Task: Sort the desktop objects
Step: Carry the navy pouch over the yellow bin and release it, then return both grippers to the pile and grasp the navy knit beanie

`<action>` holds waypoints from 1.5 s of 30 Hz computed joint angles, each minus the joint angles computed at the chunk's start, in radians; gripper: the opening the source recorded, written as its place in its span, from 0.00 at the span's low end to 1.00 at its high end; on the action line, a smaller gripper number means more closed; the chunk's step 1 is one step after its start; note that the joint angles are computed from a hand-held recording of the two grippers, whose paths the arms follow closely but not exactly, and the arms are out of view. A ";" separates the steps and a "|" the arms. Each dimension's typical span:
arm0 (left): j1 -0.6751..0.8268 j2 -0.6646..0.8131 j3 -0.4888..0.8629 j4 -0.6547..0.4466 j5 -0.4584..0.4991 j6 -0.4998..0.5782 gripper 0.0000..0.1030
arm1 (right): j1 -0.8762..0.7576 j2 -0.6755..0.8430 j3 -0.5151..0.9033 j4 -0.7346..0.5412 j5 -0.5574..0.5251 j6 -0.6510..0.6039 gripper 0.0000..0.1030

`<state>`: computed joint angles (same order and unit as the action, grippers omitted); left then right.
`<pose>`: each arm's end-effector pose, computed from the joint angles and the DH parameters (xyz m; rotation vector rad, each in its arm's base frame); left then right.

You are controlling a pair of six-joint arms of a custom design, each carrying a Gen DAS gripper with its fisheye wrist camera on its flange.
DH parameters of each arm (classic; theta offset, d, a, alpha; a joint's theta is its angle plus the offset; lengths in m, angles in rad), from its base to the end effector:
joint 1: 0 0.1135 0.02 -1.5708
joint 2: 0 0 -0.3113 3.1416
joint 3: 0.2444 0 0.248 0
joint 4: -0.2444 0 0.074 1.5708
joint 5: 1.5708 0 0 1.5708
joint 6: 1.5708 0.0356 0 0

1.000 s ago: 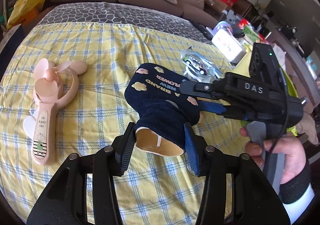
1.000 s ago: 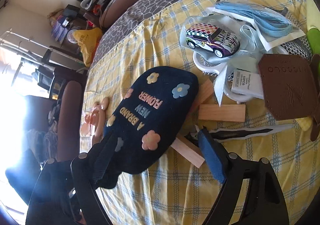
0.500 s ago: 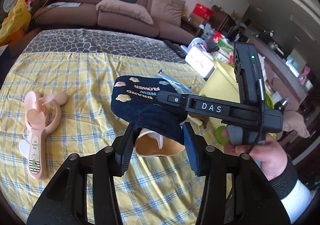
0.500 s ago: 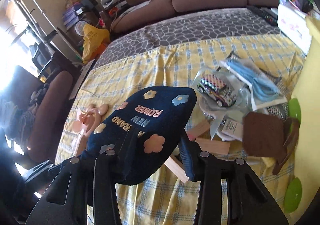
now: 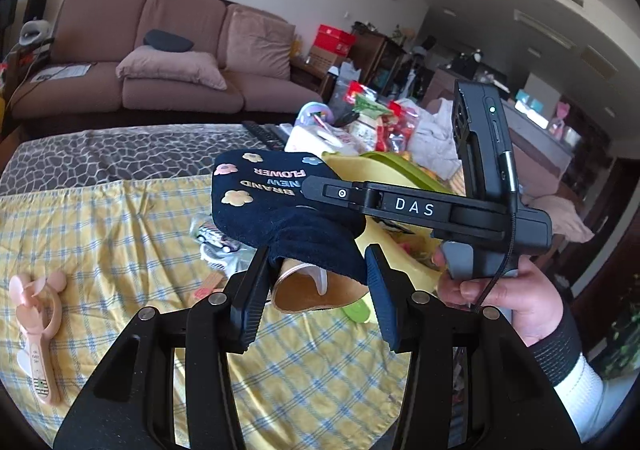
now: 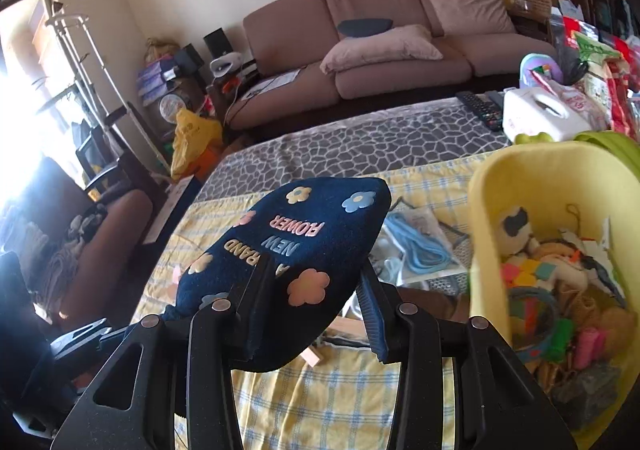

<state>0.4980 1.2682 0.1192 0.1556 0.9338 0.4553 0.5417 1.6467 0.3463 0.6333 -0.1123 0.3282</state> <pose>0.1300 0.0381 0.1359 0.2749 2.1481 -0.6674 0.2136 0.1332 0.1404 -0.3074 2.2803 0.5876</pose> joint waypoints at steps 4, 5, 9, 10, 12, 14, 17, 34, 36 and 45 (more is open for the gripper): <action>-0.289 -0.113 -0.011 0.102 -0.139 -0.259 0.43 | -0.116 -0.144 -0.038 -0.115 -0.029 -0.061 0.40; -0.374 -0.123 -0.014 0.140 -0.187 -0.325 0.43 | -0.154 -0.173 -0.041 -0.151 -0.047 -0.082 0.40; -0.720 -0.099 0.008 0.259 -0.386 -0.510 0.19 | -0.266 -0.250 -0.014 -0.316 -0.081 -0.198 0.24; -0.798 -0.075 0.024 0.281 -0.440 -0.537 0.19 | -0.299 -0.265 -0.010 -0.346 -0.102 -0.227 0.19; -0.909 0.012 0.054 0.339 -0.530 -0.570 0.22 | -0.337 -0.275 0.002 -0.394 -0.121 -0.259 0.16; -0.960 0.089 0.075 0.369 -0.611 -0.589 0.22 | -0.329 -0.272 0.001 -0.416 -0.030 -0.279 0.15; -0.862 0.100 0.025 0.399 -0.570 -0.583 0.22 | -0.387 -0.250 -0.019 -0.408 -0.103 -0.294 0.16; -0.082 0.620 -0.086 0.622 -0.262 -0.156 0.61 | -0.093 -0.206 -0.070 -0.282 0.009 -0.160 0.37; -0.047 0.687 -0.076 0.640 -0.233 -0.128 0.63 | -0.018 -0.164 -0.067 -0.247 0.047 -0.126 0.37; 0.056 0.856 -0.029 0.668 -0.190 -0.038 0.63 | 0.199 0.099 -0.029 -0.073 0.198 -0.027 0.37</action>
<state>0.5542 2.1247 0.0904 0.8240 0.7440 0.4172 0.7406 1.7457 0.3174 0.5606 0.0856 0.3015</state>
